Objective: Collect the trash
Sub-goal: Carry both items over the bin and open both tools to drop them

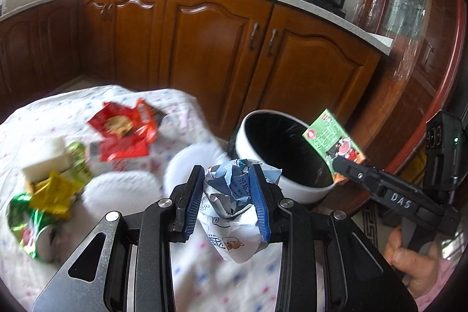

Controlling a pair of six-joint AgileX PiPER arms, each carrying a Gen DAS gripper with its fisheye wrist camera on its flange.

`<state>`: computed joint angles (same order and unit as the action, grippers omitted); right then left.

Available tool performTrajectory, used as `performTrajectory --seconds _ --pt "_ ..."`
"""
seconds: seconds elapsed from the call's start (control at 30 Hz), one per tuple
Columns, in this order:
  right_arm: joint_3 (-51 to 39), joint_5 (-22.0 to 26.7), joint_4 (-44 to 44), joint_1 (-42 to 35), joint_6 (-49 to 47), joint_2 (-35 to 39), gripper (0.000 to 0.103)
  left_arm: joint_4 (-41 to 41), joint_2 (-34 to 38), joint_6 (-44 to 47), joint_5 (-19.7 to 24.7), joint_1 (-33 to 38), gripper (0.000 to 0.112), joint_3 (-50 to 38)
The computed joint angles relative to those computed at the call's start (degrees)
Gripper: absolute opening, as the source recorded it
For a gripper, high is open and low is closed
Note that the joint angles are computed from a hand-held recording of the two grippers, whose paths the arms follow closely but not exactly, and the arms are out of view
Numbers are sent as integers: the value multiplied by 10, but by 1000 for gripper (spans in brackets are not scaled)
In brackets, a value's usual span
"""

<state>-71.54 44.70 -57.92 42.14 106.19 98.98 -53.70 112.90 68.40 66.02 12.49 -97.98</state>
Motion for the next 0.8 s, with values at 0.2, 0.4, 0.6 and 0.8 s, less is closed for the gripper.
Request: performTrajectory --seconds 0.2,0.4,0.6,0.8 --pt "22 -35 29 -46 -44 -13 32 23 25 -65 -23 -65 31 -47" --pt "38 -64 41 -76 -59 -13 32 51 48 -101 -50 -120 31 -76" --pt "45 -77 52 -92 -67 -7 32 88 71 -133 -58 -155 32 -100" --pt "56 -98 58 -109 -64 -11 47 105 80 -158 -63 -171 56 -112"
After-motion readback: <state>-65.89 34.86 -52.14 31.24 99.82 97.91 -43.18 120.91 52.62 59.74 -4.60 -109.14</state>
